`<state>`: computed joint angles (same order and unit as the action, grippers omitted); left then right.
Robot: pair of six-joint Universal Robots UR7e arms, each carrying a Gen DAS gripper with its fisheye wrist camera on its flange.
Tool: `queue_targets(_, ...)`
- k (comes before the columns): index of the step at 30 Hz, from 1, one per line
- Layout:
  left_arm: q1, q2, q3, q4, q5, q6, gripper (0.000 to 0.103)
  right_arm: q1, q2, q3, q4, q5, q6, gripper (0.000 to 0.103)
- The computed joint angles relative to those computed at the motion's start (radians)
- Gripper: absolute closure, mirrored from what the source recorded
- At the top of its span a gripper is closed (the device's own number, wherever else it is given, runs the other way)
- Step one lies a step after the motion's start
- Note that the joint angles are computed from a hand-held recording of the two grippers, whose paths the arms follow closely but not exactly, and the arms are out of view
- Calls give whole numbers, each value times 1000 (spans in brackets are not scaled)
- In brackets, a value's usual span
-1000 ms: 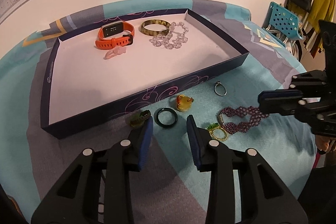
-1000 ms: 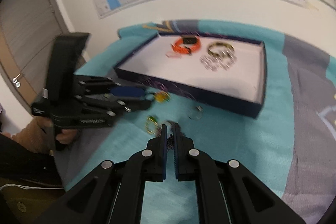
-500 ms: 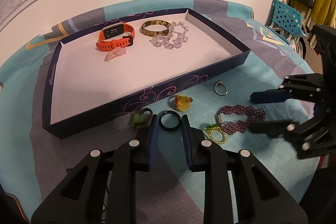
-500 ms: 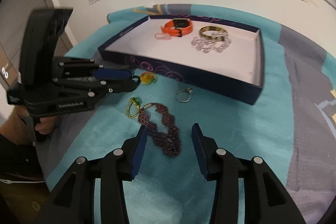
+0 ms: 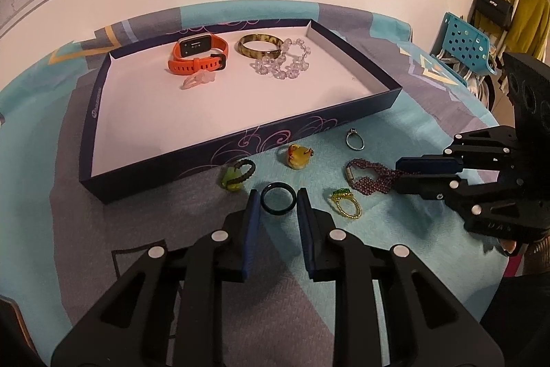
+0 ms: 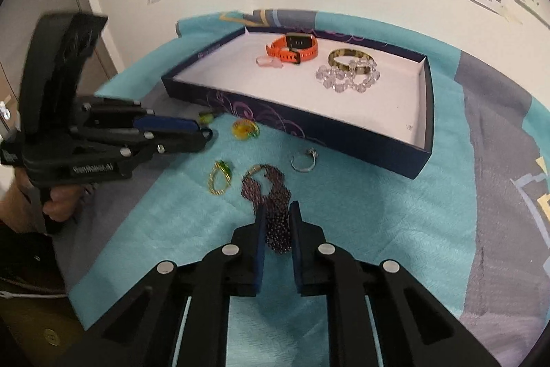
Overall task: Organize jewelry
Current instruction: 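Lift the necklace toward the box with the right tool while the left tool grasps the black ring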
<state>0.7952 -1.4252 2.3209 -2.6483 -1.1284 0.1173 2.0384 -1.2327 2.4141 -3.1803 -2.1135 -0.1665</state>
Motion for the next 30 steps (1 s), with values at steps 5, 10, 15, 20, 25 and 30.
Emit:
queue_targets(5, -8, -22, 6, -3, -11, 1, 81, -3, -29, 0, -27, 42, 12, 92)
queue_targets(10, -17, -44, 11, -4, -13, -2, 81, 1, -52, -5, -47, 75, 14, 92)
queue_targets(15, -23, -60, 11, -6, -15, -1, 81, 3, -60, -17, -65, 82, 12, 92)
queue_targets(20, -30, -69, 10, -11, -17, 2, 81, 5, -66, -24, -79, 80, 5, 92)
queue_targets(25, -35, -70, 9, -15, -17, 4, 81, 6, -64, -32, -90, 83, -3, 92)
queue_targets(30, -39, -72, 7, -20, -18, 8, 81, 3, -57, -47, -88, 89, -17, 92)
